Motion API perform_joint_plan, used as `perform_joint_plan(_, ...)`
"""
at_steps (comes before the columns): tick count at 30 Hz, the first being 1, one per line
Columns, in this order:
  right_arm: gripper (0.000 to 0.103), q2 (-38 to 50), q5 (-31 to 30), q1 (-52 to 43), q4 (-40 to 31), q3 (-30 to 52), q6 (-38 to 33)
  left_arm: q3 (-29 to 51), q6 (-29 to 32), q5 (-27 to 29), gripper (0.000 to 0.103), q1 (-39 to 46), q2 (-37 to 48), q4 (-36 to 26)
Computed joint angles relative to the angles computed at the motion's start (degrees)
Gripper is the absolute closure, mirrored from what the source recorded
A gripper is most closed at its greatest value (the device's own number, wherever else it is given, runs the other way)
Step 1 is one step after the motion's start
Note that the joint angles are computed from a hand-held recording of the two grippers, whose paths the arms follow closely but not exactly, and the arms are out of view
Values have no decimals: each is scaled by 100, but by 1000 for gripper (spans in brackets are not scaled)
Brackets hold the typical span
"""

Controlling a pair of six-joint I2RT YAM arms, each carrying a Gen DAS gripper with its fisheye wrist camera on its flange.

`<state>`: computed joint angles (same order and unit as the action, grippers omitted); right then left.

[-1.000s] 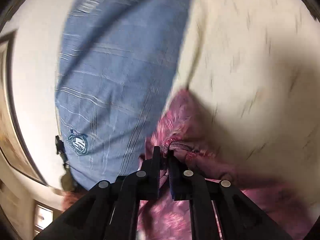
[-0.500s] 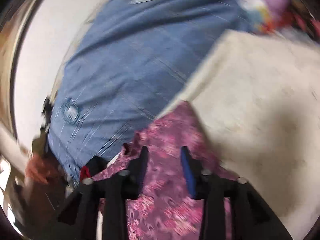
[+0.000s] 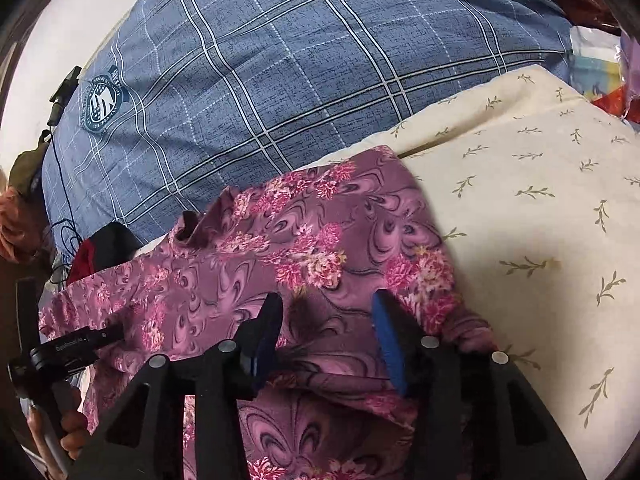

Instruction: Fold small clothes

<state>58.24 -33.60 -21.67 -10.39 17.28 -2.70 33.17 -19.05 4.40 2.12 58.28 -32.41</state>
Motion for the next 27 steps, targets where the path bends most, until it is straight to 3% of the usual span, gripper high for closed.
perform_joint_plan(3,54,45,-29,41,107,-20,96,140,346,737,42,783,-395,-500)
perform_joint_plan(6,54,141,-314,-302,158,-135,-184,506,1184,1669,42,2416,-509,-1135)
perform_joint_plan(8,54,179,-275,-240,255,-153,-125,942,2062,2073,42,3691,-145,-1518)
perform_joint_plan(10,54,170,-265,-203,316,-191,-82,1447,2677,2102,42,4786,471,-1619)
perform_joint_plan(13,54,195,-365,-267,346,-204,-94,2293,3153,2441,42,6115,1488,-1750)
perform_joint_plan(19,52,205,-400,-283,350,-188,-115,3753,2979,2975,42,7034,3169,-2121)
perform_joint_plan(24,52,199,-400,-277,368,-203,-107,4365,2742,3585,42,7000,3974,-2519)
perform_joint_plan(27,51,192,-401,-276,375,-211,-101,4480,2327,3733,42,6813,4203,-2364)
